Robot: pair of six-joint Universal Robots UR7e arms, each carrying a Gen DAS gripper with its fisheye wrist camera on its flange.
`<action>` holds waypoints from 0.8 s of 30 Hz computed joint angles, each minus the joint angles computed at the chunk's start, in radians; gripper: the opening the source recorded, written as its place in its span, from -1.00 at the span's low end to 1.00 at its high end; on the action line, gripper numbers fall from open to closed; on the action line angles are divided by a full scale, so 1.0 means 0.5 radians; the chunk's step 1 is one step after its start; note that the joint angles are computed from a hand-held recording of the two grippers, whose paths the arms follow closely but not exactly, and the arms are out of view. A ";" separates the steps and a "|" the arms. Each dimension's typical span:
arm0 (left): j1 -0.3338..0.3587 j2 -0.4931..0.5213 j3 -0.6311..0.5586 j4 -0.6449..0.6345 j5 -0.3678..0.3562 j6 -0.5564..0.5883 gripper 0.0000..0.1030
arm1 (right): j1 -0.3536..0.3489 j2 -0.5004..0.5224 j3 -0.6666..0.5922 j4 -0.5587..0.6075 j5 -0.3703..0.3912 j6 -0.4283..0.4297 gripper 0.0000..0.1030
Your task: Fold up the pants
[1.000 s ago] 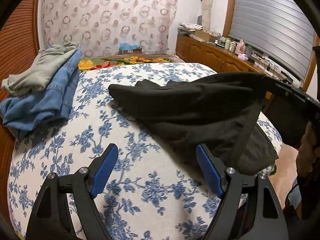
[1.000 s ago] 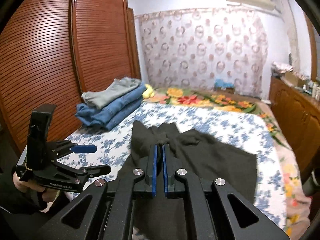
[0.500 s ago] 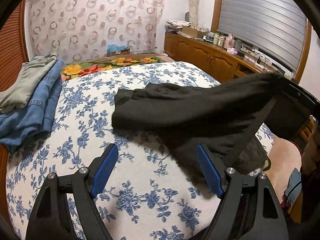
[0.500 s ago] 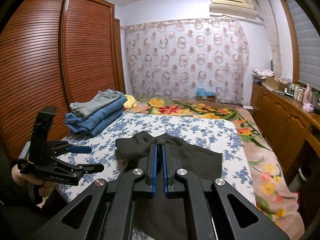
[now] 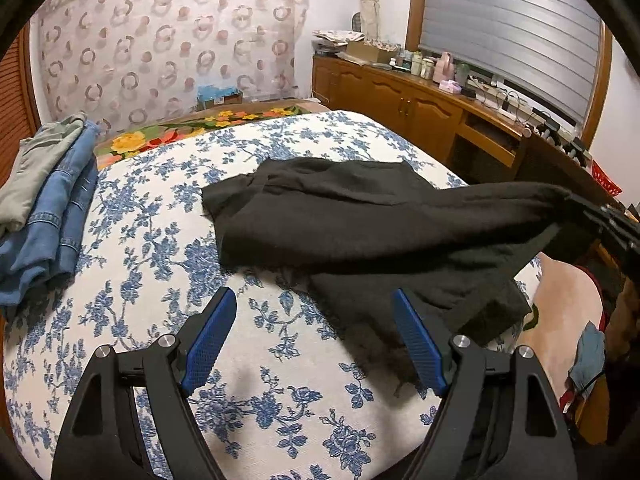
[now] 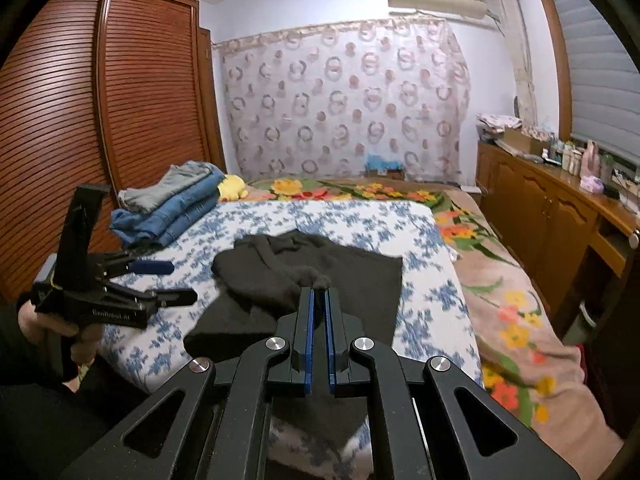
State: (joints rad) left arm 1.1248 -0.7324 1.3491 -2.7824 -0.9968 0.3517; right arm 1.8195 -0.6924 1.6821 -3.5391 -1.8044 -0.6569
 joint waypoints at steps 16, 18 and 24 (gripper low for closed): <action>0.020 0.081 -0.064 0.122 -0.015 -0.071 0.58 | -0.004 -0.065 0.042 0.309 -0.288 0.174 -0.94; 0.021 0.090 -0.068 0.128 -0.015 -0.075 0.57 | -0.013 -0.080 0.041 0.359 -0.290 0.224 -0.94; 0.014 0.083 -0.053 0.083 -0.001 -0.039 0.57 | -0.008 -0.122 0.054 0.348 -0.239 0.250 -0.94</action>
